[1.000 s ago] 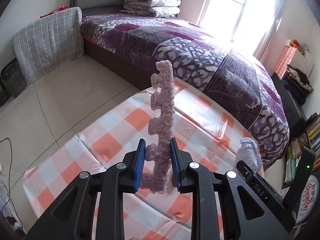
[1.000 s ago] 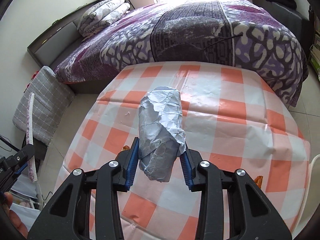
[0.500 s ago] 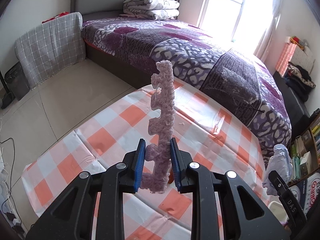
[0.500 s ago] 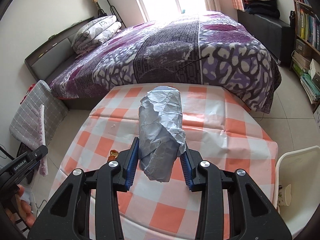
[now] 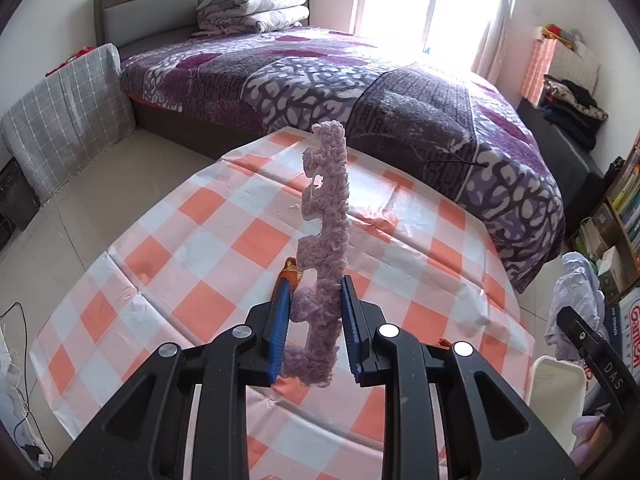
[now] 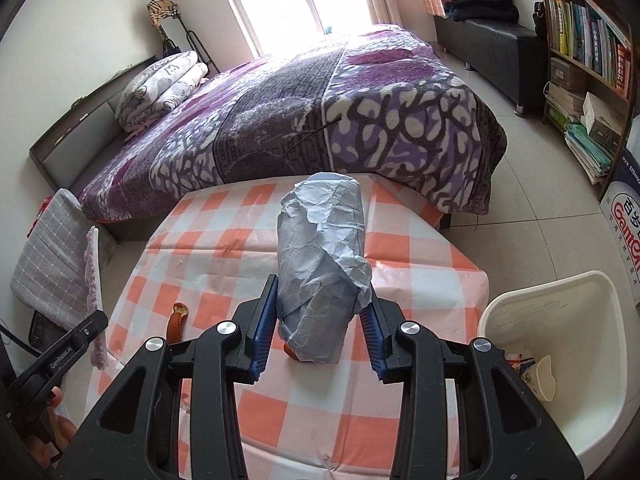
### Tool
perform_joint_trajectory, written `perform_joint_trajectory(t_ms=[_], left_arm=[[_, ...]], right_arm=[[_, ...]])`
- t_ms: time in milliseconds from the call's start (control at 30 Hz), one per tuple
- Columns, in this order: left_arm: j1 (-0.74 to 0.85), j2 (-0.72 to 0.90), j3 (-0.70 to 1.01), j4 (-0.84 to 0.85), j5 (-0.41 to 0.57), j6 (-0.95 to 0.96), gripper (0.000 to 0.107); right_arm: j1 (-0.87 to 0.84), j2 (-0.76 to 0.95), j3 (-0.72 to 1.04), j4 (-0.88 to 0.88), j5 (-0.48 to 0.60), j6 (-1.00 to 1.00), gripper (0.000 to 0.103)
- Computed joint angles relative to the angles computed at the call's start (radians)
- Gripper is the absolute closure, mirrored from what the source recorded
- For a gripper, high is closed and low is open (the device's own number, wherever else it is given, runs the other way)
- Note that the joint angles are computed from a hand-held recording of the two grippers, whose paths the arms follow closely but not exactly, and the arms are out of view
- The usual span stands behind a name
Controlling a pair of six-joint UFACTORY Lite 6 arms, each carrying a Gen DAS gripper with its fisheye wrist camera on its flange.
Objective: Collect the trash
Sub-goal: 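Carry the foam strip and foil ball to the white bin and release both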
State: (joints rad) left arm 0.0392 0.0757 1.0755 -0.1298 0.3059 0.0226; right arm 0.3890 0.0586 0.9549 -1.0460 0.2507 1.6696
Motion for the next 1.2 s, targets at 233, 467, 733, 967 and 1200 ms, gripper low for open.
perform_joint_trajectory(t_ms=[233, 467, 733, 967, 1200], left_arm=[[-0.145, -0.071, -0.041, 0.218, -0.011, -0.266, 0.082], [-0.265, -0.094, -0.043, 0.357, 0.005, -0.458, 0.082], [-0.409, -0.078, -0.040, 0.552, 0.028, -0.686, 0.082], [-0.529, -0.040, -0.024, 0.700, 0.042, -0.856, 0.082], [-0.664, 0.013, 0.000, 0.856, 0.067, -1.035, 0.082]], right_arm=[[-0.083, -0.134, -0.091, 0.068, 0.001, -0.103, 0.066], [-0.177, -0.238, -0.157, 0.277, 0.003, -0.349, 0.066], [-0.321, -0.320, -0.206, 0.510, 0.025, -0.635, 0.065], [-0.492, -0.364, -0.240, 0.813, 0.066, -0.995, 0.065], [-0.650, -0.355, -0.256, 1.054, 0.122, -1.302, 0.065]])
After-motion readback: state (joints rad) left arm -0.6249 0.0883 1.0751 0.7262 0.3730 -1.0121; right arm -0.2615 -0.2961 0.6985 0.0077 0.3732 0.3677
